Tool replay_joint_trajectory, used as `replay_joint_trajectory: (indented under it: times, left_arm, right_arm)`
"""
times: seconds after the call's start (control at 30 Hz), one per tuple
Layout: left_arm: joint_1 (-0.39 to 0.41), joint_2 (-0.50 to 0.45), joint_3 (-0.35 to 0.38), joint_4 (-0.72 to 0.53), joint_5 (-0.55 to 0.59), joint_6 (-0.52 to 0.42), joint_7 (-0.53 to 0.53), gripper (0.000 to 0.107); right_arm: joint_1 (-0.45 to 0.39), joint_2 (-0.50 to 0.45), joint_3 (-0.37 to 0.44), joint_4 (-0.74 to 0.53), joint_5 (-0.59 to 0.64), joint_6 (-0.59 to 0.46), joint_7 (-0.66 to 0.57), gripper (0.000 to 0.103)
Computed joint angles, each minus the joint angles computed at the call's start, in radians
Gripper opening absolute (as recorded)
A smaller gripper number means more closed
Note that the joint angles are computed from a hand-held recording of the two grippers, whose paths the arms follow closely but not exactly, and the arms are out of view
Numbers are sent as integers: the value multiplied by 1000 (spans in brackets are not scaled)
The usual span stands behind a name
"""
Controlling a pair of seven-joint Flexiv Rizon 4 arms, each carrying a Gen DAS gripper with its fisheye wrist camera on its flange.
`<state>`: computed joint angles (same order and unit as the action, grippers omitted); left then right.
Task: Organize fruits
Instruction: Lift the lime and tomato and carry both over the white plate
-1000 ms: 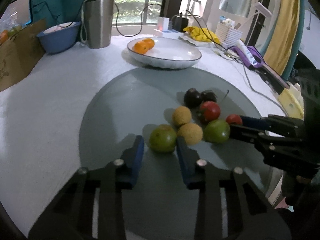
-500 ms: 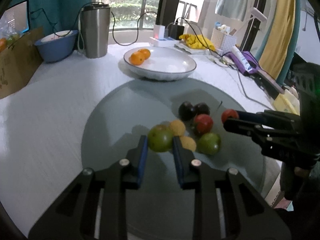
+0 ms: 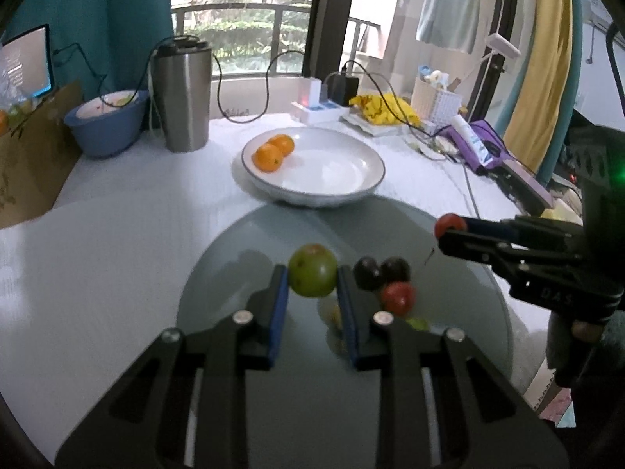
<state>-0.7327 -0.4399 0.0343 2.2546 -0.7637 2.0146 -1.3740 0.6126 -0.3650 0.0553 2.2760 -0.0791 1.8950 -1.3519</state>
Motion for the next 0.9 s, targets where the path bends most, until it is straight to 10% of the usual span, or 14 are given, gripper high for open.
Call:
replay_joint_trajectory:
  times: [0.9]
  left_arm:
    - [164,-113,38,-240,285,-159,-111,26]
  right_arm:
    - [-238,-160,143,-283,-217,-117,30,31]
